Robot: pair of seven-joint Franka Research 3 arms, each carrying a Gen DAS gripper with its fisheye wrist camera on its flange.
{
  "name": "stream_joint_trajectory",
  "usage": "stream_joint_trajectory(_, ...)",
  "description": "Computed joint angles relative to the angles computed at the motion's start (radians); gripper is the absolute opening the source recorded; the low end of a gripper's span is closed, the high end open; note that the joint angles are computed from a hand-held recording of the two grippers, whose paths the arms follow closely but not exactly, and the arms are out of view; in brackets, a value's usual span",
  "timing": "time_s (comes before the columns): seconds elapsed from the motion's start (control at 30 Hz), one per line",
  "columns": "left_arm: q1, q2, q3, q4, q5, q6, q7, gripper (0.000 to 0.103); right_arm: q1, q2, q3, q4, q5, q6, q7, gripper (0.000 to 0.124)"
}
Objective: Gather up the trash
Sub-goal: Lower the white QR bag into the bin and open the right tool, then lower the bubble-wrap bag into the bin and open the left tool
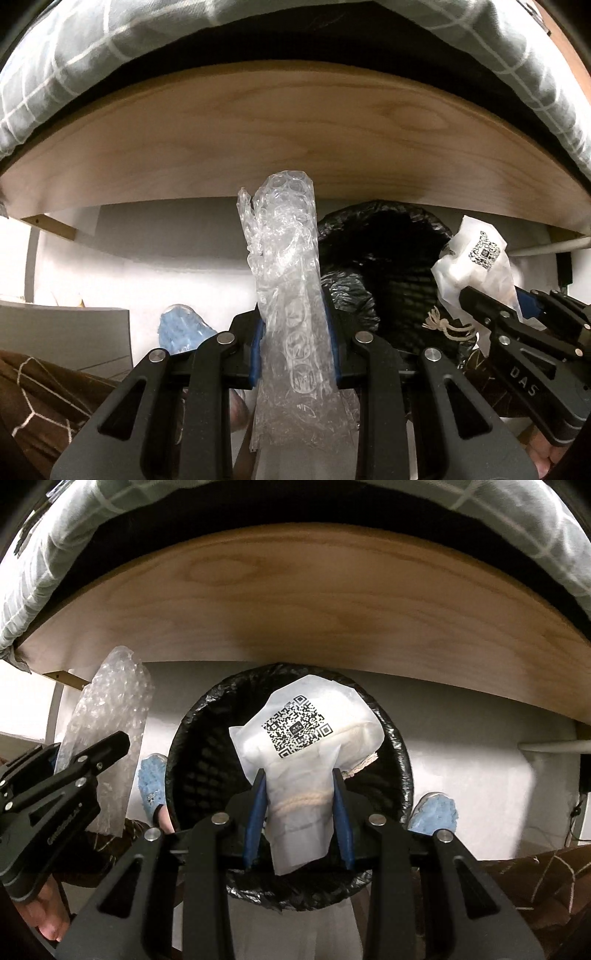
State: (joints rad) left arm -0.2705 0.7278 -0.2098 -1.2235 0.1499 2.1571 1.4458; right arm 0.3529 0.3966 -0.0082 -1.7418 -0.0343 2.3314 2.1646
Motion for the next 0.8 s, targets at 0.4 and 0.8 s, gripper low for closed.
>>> stream_joint_trajectory(0.4,0.002,0.009,-0.004,0.017,-0.016,0.003,-0.011,0.026,0.022,-0.073,-0.034,-0.066,-0.122,0.041,0.089,0.088)
stream_joint_trajectory(0.8,-0.03,0.059,-0.029,0.089,-0.051,-0.029,0.013,0.026,-0.039,-0.22,-0.038,-0.217,-0.27,0.04,0.242,0.095)
